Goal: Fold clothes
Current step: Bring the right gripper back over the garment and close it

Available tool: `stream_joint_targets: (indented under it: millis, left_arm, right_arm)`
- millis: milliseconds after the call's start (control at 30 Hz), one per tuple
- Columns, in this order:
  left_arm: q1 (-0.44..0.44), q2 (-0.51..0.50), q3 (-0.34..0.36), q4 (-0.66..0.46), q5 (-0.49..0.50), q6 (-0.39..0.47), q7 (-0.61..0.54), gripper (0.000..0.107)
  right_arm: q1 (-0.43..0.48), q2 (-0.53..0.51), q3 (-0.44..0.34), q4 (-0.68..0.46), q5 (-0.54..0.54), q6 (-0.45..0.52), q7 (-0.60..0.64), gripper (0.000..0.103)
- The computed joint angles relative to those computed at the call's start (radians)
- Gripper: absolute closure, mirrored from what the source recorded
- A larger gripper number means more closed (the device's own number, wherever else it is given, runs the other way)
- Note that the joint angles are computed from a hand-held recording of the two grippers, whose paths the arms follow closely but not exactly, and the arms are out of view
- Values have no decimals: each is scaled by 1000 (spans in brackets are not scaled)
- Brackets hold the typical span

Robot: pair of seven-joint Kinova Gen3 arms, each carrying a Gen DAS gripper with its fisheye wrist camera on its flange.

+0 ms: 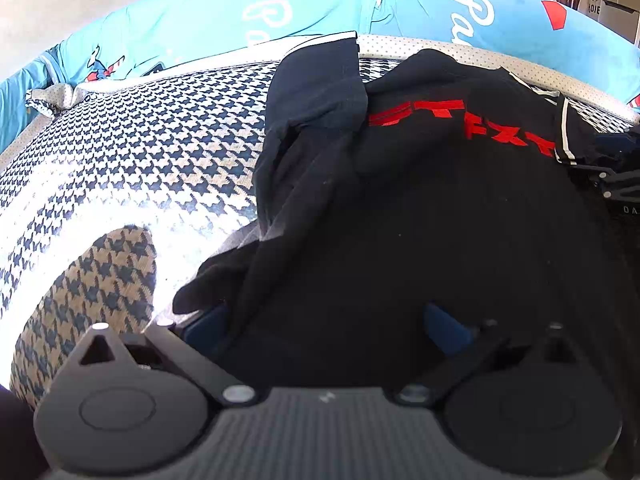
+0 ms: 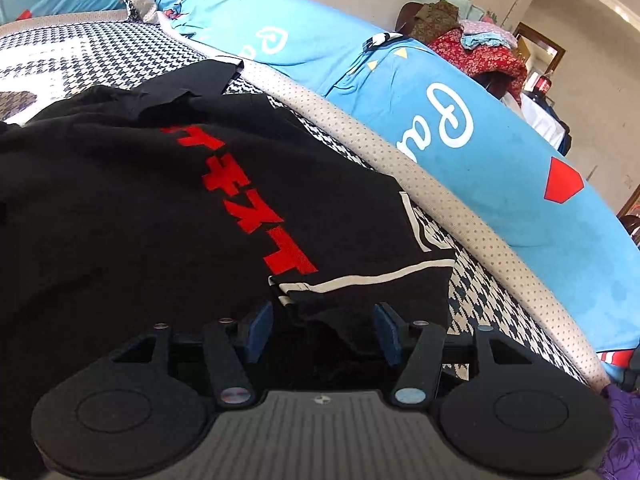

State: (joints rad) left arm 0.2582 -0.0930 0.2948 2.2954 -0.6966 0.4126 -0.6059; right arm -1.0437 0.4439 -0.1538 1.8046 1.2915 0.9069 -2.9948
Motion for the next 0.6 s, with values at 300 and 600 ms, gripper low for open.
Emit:
stream_joint_targets:
  millis: [300, 600]
  left_arm:
    - [1, 1, 0, 0, -3, 0, 5, 4]
    - [5, 3, 8, -1, -27, 10, 39, 4]
  right_arm:
    - [49, -19, 9, -11, -38, -81, -78, 85]
    - [36, -50, 31, 9, -4, -69, -233, 98]
